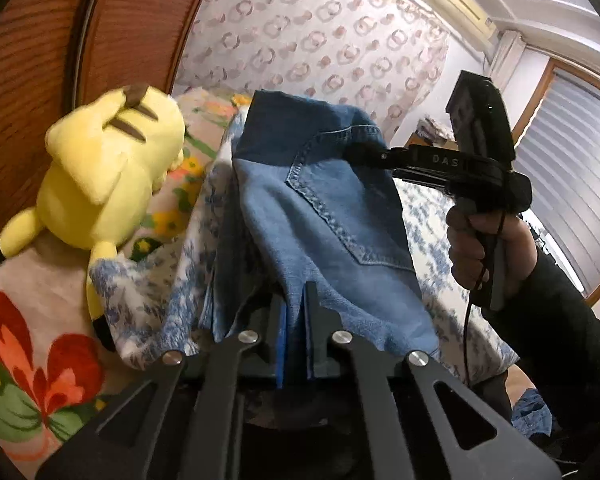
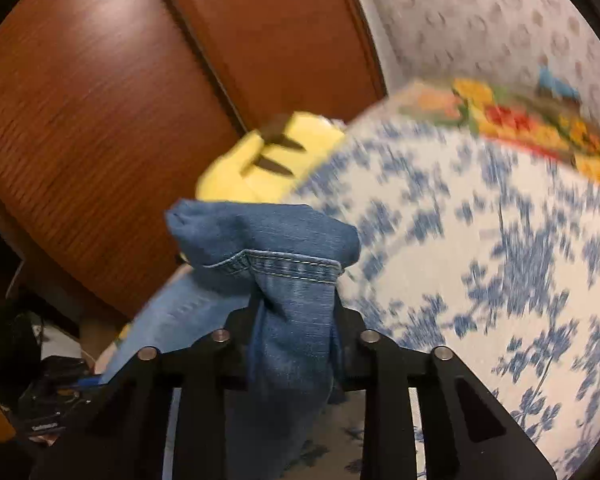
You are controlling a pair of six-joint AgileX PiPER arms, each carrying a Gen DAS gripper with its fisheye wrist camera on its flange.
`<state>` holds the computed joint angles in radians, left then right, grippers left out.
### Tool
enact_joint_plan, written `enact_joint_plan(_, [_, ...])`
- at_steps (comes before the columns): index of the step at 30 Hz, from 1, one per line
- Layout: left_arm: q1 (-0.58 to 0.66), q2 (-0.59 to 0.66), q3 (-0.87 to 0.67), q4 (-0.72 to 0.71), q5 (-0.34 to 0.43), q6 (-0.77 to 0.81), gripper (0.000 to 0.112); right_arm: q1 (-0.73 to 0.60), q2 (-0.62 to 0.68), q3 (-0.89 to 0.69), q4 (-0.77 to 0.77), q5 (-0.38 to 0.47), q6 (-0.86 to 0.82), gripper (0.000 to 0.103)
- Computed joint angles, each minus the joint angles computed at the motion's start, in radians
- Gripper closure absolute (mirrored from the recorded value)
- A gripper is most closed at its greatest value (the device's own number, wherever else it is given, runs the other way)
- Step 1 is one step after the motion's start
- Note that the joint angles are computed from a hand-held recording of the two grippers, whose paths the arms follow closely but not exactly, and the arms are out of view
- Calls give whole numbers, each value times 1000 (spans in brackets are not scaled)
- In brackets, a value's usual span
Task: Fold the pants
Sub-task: 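Lay the folded jeans down with the right tool and open it, then open the left tool and pull both tools back from the jeans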
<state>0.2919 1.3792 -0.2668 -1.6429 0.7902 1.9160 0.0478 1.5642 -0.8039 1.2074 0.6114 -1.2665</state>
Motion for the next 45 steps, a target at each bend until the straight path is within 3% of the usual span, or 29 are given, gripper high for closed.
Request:
enact_joint_plan(5, [-55, -31, -85, 1, -50, -78, 110, 18, -57, -47, 3, -7, 11, 81])
enact_joint_plan(12, [-184, 130, -329, -17, -175, -146, 110, 7, 118, -275, -25, -9, 73, 81])
enact_joint_plan(24, [-328, 484, -856, 299, -317, -506, 110, -60, 499, -752, -141, 18, 262, 81])
enact_joint_plan(27, [-348, 558, -947, 395, -342, -611, 109, -72, 574, -863, -214, 28, 335, 76])
enact_joint_plan(31, [-362, 604, -975, 454, -362, -673, 108, -52, 634, -959, -473, 8, 543, 58])
enact_joint_plan(34, [-375, 596, -953, 439, -393, -662, 107, -39, 608, -906, -562, -95, 571, 50])
enact_joint_plan(40, [-402, 573, -919, 443, -465, -669, 104, -31, 589, -859, -591, -164, 527, 50])
enact_joint_plan(45, [-439, 534, -893, 538, -549, -758, 103, -48, 544, -808, -556, -145, 506, 50])
